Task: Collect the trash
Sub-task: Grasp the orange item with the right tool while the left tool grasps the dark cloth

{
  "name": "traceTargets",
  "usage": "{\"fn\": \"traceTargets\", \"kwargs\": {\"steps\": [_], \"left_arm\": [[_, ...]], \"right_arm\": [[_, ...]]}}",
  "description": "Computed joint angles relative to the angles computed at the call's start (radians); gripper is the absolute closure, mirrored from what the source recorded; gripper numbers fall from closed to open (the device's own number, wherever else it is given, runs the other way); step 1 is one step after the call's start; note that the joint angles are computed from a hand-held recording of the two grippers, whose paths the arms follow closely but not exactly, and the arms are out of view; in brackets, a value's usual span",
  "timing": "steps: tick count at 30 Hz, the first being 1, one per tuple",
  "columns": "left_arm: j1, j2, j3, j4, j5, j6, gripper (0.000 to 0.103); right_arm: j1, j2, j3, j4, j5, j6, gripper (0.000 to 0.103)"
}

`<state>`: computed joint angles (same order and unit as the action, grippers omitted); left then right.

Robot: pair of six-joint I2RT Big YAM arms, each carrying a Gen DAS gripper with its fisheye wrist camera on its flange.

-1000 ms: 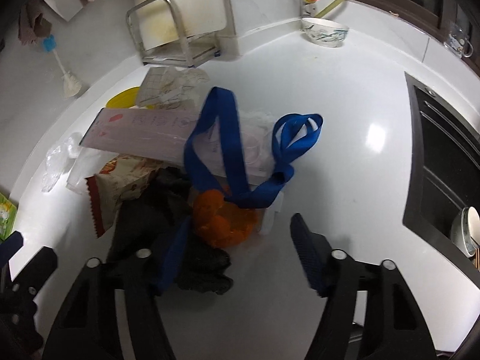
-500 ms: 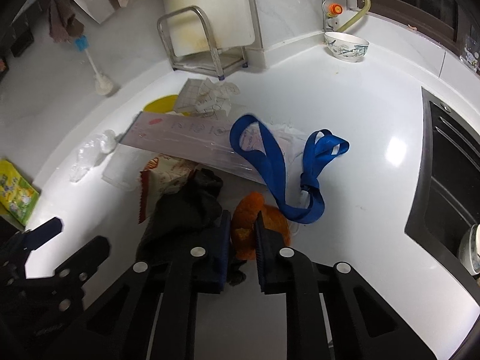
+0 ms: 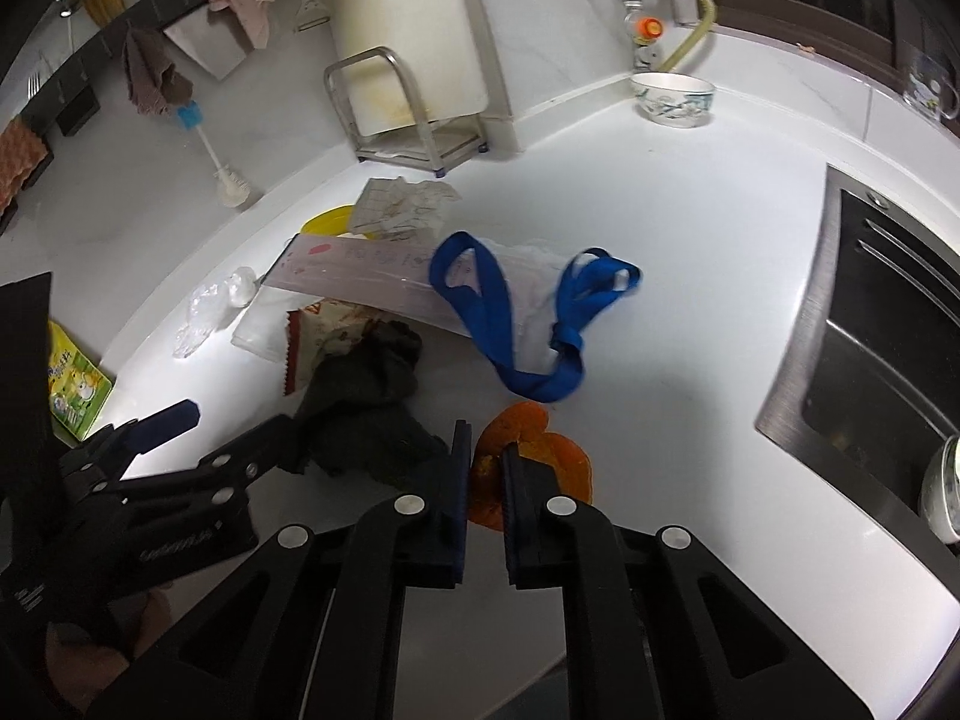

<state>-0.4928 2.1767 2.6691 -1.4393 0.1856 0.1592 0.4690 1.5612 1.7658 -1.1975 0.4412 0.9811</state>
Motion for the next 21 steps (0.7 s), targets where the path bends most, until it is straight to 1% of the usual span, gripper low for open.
{"fn": "traceTargets", "kwargs": {"steps": [3, 6, 8, 9, 10, 11, 13, 14, 15, 16, 17, 19, 21], "left_arm": [[-0.01, -0.008, -0.031, 0.045, 0.013, -0.009, 0.006], [-0.023, -0.014, -0.063, 0.091, -0.004, -0.007, 0.006], [-0.03, -0.016, -0.076, 0.109, -0.019, -0.003, 0.007], [-0.033, -0.016, -0.081, 0.112, -0.023, 0.0, 0.01], [-0.034, -0.017, -0.086, 0.114, -0.025, 0.0, 0.018], [-0.034, -0.017, -0.09, 0.11, -0.013, 0.0, 0.022], [-0.033, -0.028, -0.113, 0.111, 0.014, 0.0, 0.04], [-0.033, -0.037, -0.131, 0.119, 0.024, 0.0, 0.044], [-0.032, -0.045, -0.142, 0.123, 0.035, 0.0, 0.053], [-0.032, -0.05, -0.15, 0.123, 0.044, 0.002, 0.06], [-0.033, -0.056, -0.158, 0.125, 0.043, 0.004, 0.062], [-0.033, -0.065, -0.168, 0.12, 0.047, 0.008, 0.072], [-0.028, -0.069, -0.167, 0.111, 0.048, 0.008, 0.077]], "right_arm": [[0.004, -0.022, -0.026, -0.003, 0.011, 0.02, 0.094], [0.007, -0.037, -0.045, -0.009, 0.019, 0.041, 0.094], [0.01, -0.048, -0.06, -0.011, 0.022, 0.057, 0.094], [0.012, -0.053, -0.067, -0.012, 0.024, 0.064, 0.094], [0.015, -0.06, -0.076, -0.012, 0.026, 0.073, 0.094], [0.017, -0.063, -0.08, -0.013, 0.027, 0.077, 0.094], [0.021, -0.07, -0.088, -0.015, 0.029, 0.084, 0.094], [0.023, -0.074, -0.091, -0.018, 0.03, 0.088, 0.094], [0.025, -0.075, -0.091, -0.021, 0.032, 0.09, 0.094], [0.028, -0.079, -0.092, -0.024, 0.035, 0.093, 0.094], [0.031, -0.082, -0.092, -0.028, 0.039, 0.095, 0.094], [0.036, -0.087, -0.09, -0.034, 0.045, 0.098, 0.094], [0.041, -0.093, -0.09, -0.039, 0.05, 0.101, 0.094]]}}
